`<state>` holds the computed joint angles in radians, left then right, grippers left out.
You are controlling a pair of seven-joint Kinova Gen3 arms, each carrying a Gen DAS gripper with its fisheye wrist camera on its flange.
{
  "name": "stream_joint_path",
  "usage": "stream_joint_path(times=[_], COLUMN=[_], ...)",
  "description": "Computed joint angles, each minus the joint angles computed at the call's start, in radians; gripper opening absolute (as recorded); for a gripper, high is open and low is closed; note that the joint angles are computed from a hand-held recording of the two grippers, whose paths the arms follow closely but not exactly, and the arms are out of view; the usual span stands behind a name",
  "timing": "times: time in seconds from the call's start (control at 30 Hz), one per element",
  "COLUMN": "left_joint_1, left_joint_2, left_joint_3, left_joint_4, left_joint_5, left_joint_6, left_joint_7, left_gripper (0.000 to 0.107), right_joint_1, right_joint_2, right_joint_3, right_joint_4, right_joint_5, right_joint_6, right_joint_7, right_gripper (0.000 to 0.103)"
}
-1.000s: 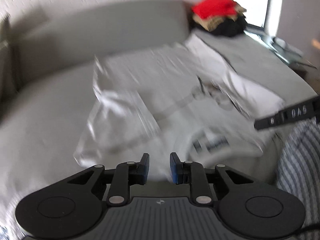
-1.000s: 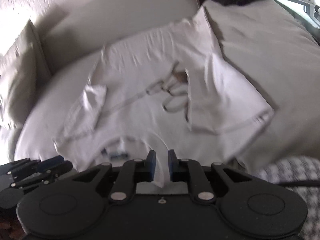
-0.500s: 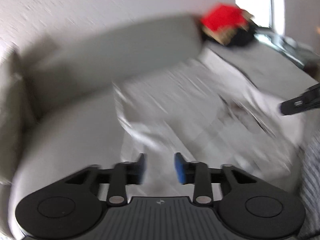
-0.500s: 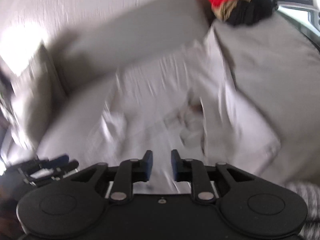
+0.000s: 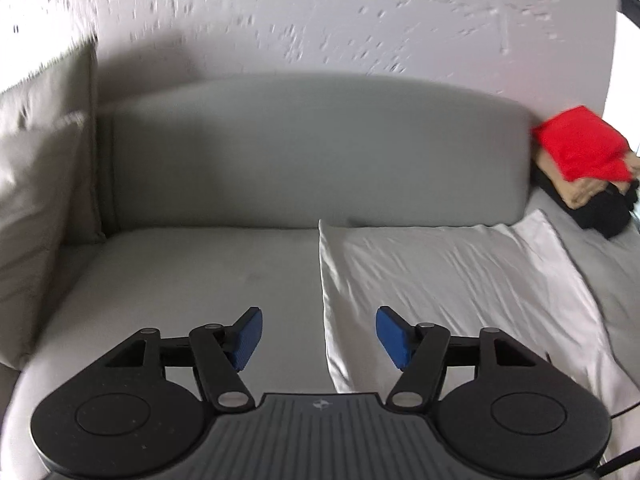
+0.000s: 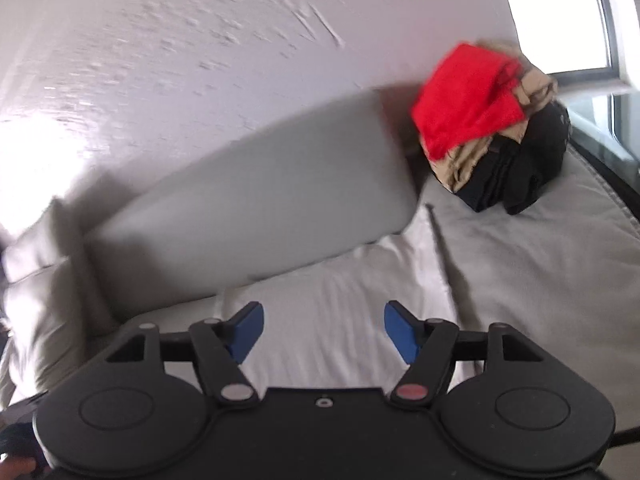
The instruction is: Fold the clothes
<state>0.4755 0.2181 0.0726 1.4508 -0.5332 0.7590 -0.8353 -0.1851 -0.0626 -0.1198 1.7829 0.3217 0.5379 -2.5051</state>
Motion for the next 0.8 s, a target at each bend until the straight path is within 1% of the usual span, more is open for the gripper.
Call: stream_joint_path(times=[0.03, 0.07, 0.1, 0.13, 0.17, 0.2, 0.23, 0.3, 0.37, 0.43, 0.47, 0.53, 0.57, 0.6, 0.67, 0.7, 0.8], left_joint_1=[-0.028, -0.061, -0.082, -0.097, -0.110, -0.123, -0.128, -0.145, -0.177, -0.198, -0.205, -0.242, -0.260, -0.264, -0.264, -0.258, -0.241], left_joint_2=[0.037, 0.082, 0.124, 0.171, 0.217, 0.263, 0.309, 0.390, 0.460, 0.492, 0.501, 0.525, 0.546, 0.568, 0.611, 0.632, 0.694], left_joint_3=[0.002, 0.009, 0.003, -0.003, -0.011, -0.017, -0.027, -0.038, -0.034, -0.032, -0.032, 0.017, 0.040, 0.044, 0.043, 0.033, 0.007], left_joint_4=[-0.029, -0.067, -0.102, -0.141, -0.179, -0.219, -0.266, -0.349, -0.419, -0.435, -0.437, -0.469, -0.509, -0.555, -0.648, -0.694, -0.833], left_joint_5=[0.037, 0.078, 0.118, 0.147, 0.175, 0.200, 0.220, 0.269, 0.332, 0.391, 0.415, 0.447, 0.474, 0.495, 0.526, 0.536, 0.552], left_joint_6=[-0.007, -0.010, -0.015, -0.018, -0.026, -0.029, -0.016, 0.000, 0.000, -0.050, -0.084, -0.104, -0.090, -0.063, -0.012, 0.020, 0.114], left_joint_7=[-0.032, -0.064, -0.094, -0.112, -0.128, -0.146, -0.152, -0.172, -0.197, -0.228, -0.257, -0.338, -0.379, -0.406, -0.442, -0.446, -0.443], left_gripper=[0.039, 0.035, 0.024, 0.019, 0.019, 0.019, 0.020, 0.020, 0.029, 0.035, 0.036, 0.036, 0.036, 0.035, 0.034, 0.033, 0.033], right_joint_1=[0.010, 0.016, 0.034, 0.068, 0.095, 0.107, 0.106, 0.113, 0.133, 0.189, 0.220, 0.269, 0.283, 0.291, 0.267, 0.253, 0.203], right_joint_2=[0.044, 0.088, 0.131, 0.177, 0.224, 0.270, 0.312, 0.391, 0.463, 0.512, 0.535, 0.578, 0.595, 0.613, 0.647, 0.664, 0.686], right_joint_3=[0.010, 0.031, 0.043, 0.036, 0.042, 0.066, 0.096, 0.136, 0.154, 0.125, 0.105, 0.071, 0.060, 0.053, 0.080, 0.094, 0.141], right_joint_4=[-0.030, -0.053, -0.075, -0.105, -0.131, -0.156, -0.186, -0.237, -0.294, -0.326, -0.341, -0.375, -0.394, -0.419, -0.477, -0.508, -0.546], right_joint_5=[0.004, -0.009, -0.038, -0.065, -0.106, -0.146, -0.181, -0.207, -0.236, -0.301, -0.336, -0.398, -0.419, -0.438, -0.439, -0.435, -0.399], right_joint_6=[0.010, 0.005, -0.005, -0.007, -0.016, -0.033, -0.033, -0.046, -0.044, -0.070, -0.085, -0.105, -0.108, -0.100, -0.053, -0.027, 0.011], right_joint_7=[0.010, 0.035, 0.076, 0.117, 0.157, 0.193, 0.227, 0.265, 0.288, 0.341, 0.371, 0.428, 0.452, 0.471, 0.480, 0.481, 0.470], right_gripper=[0.066, 0.066, 0.063, 0.058, 0.042, 0.032, 0.030, 0.030, 0.030, 0.031, 0.031, 0.031, 0.031, 0.030, 0.028, 0.024, 0.023])
